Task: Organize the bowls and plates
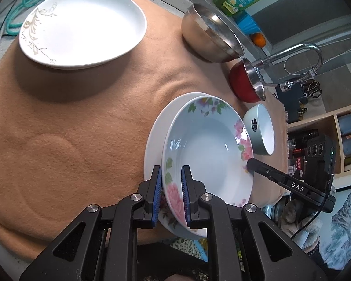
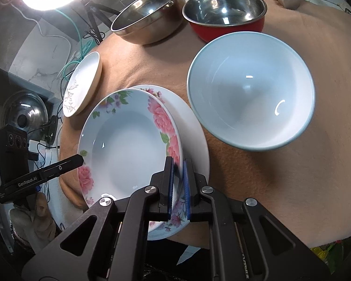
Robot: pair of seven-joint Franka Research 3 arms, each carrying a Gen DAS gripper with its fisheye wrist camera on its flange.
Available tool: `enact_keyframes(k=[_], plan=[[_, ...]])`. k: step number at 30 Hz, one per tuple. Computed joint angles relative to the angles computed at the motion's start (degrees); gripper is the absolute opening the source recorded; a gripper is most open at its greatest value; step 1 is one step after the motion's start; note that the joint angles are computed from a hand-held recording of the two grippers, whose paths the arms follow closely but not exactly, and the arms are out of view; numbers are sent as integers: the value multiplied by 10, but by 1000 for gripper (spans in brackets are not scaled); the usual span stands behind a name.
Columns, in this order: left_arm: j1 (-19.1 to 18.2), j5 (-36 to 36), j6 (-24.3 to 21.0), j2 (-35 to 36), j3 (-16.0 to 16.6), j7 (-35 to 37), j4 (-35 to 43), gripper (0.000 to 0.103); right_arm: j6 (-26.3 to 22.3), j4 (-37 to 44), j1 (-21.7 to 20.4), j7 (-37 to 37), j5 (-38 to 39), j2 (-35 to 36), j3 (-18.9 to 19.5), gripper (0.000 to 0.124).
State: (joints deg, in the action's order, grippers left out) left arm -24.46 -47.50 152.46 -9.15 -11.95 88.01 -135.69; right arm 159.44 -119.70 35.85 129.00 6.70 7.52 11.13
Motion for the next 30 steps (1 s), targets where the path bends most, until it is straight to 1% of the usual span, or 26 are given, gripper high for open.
enact_keyframes(k=[16, 26, 30], plan=[[5, 35, -4, 14, -9, -23, 13, 13, -5, -1, 1, 6, -11, 2, -3, 8], [7, 29, -11, 16, -8, -18, 17, 13, -9, 4, -1, -2, -2, 4, -1, 10], [8, 32, -5, 11, -7, -17, 13, 13, -12, 4, 3, 8, -17, 3, -5, 10]])
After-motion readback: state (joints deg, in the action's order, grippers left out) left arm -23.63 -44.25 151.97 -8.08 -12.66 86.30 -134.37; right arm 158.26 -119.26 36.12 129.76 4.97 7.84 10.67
